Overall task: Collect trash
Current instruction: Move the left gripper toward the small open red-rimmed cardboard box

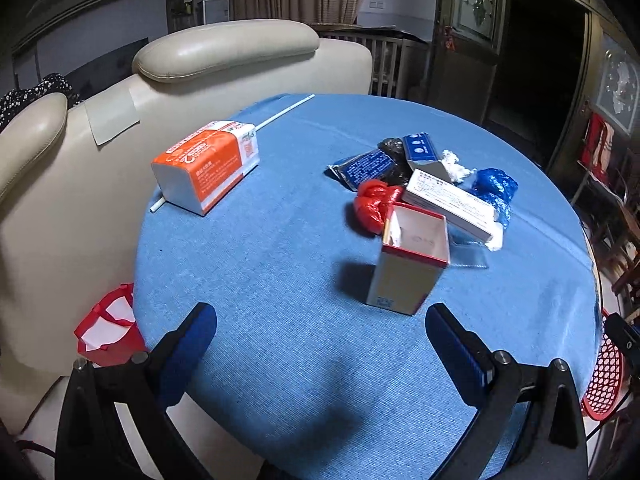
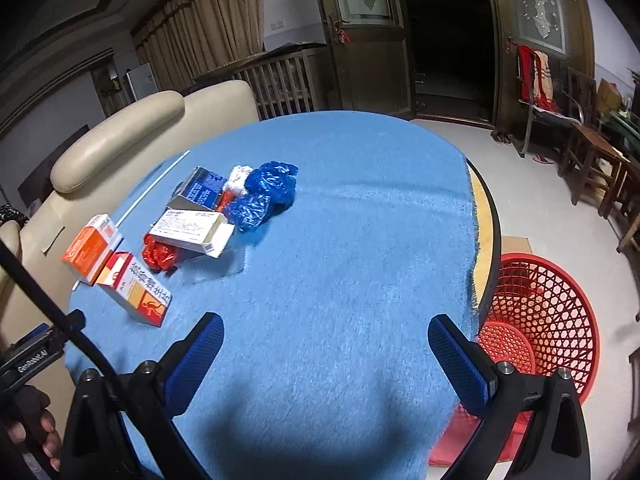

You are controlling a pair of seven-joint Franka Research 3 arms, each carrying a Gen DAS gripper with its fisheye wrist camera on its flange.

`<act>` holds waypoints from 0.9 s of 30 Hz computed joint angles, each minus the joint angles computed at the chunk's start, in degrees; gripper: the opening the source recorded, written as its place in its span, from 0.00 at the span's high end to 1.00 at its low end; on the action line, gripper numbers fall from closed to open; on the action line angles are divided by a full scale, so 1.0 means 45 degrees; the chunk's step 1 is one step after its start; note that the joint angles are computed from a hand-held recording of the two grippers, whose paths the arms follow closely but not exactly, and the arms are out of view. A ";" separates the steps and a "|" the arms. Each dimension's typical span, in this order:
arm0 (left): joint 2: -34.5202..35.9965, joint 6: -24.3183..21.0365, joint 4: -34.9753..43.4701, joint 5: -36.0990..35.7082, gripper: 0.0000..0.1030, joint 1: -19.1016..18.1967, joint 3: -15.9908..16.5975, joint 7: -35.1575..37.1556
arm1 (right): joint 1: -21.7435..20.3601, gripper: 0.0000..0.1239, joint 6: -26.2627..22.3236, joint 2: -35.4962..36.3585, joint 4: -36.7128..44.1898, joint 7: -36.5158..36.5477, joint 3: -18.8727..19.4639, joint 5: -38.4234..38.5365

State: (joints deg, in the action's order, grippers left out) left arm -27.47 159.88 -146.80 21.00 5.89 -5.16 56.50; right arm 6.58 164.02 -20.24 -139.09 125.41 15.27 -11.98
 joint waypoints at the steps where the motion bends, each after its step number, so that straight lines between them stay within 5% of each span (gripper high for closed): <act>1: -0.0019 0.0024 -0.0005 -0.0011 0.00 -0.0025 -0.0010 0.0004 | -0.0027 0.17 0.0038 -0.0067 -0.0031 0.0051 0.0045 -0.0055; 27: 0.0324 0.0119 0.0230 -0.0515 0.00 -0.0573 -0.0007 0.0842 | -0.0277 0.17 0.0480 -0.0193 -0.0201 0.0053 0.0323 -0.0171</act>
